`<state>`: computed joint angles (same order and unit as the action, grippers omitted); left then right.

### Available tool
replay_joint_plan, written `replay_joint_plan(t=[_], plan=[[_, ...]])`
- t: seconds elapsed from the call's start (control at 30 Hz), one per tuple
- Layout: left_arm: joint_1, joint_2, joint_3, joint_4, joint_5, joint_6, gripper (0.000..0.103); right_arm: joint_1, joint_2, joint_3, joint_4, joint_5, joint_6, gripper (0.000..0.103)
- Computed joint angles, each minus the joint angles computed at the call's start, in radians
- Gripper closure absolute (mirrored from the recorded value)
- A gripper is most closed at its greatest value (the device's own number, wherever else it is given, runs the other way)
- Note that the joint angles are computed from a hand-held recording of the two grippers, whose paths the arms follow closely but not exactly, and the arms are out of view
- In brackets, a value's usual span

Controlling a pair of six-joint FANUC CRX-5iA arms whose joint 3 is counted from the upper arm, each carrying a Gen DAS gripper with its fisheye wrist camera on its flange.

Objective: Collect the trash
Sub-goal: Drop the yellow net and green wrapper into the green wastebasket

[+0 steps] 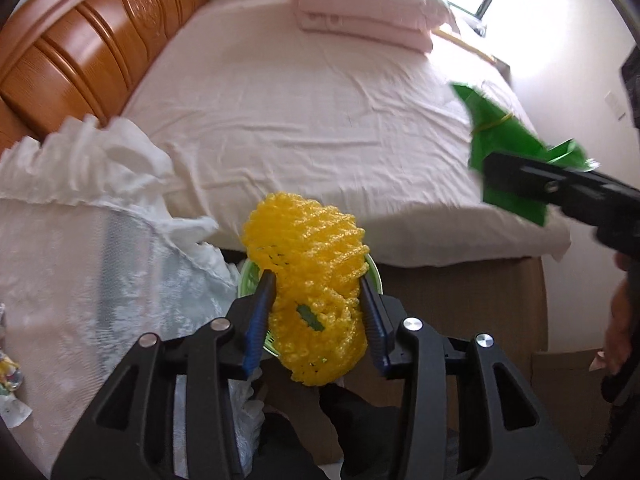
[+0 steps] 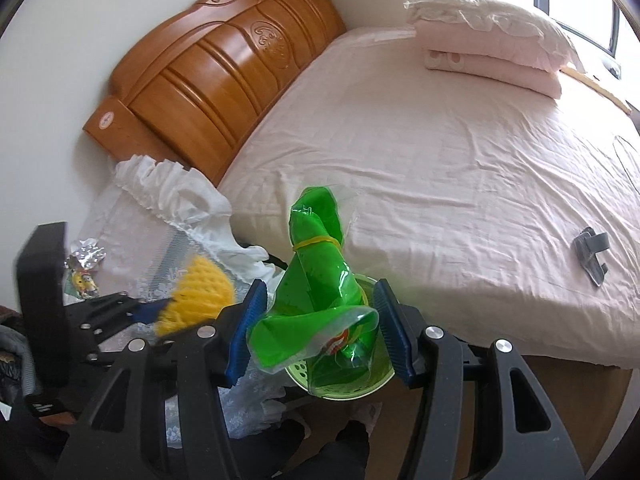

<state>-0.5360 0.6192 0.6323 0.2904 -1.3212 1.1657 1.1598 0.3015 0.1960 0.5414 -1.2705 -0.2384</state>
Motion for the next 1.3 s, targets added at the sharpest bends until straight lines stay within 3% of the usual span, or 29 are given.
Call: replay_joint_plan(t=[0.07, 0.17, 0.37, 0.77, 0.9, 1.03, 1.07, 1.17, 1.3], plan=[[-0.008, 0.032, 0.041, -0.007, -0.044, 0.013, 0.044, -0.002, -0.004, -0.007, -0.005, 0.006, 0.002, 0.047], [-0.014, 0.012, 0.016, -0.011, -0.019, 0.018, 0.025, -0.005, -0.011, -0.019, -0.009, 0.015, 0.006, 0.047], [-0.006, -0.037, -0.014, -0.009, 0.028, 0.019, 0.009, -0.009, -0.015, -0.031, -0.018, 0.028, 0.009, 0.046], [0.06, -0.154, -0.108, -0.013, 0.124, 0.086, 0.008, -0.017, 0.022, 0.001, -0.06, 0.057, 0.043, 0.046], [0.076, -0.184, -0.144, -0.018, 0.152, 0.1, 0.008, -0.028, 0.075, 0.055, -0.113, 0.031, 0.109, 0.046], [0.092, -0.217, -0.193, -0.032, 0.175, 0.109, 0.008, -0.049, 0.124, 0.069, -0.196, 0.091, 0.144, 0.046], [0.096, -0.22, -0.198, -0.035, 0.175, 0.112, 0.008, -0.054, 0.136, 0.072, -0.214, 0.106, 0.149, 0.044], [0.111, -0.23, -0.218, -0.04, 0.172, 0.128, 0.008, -0.066, 0.192, 0.117, -0.27, 0.107, 0.178, 0.021], [0.13, -0.25, -0.245, -0.045, 0.181, 0.146, 0.008, -0.068, 0.229, 0.182, -0.295, 0.063, 0.213, 0.011]])
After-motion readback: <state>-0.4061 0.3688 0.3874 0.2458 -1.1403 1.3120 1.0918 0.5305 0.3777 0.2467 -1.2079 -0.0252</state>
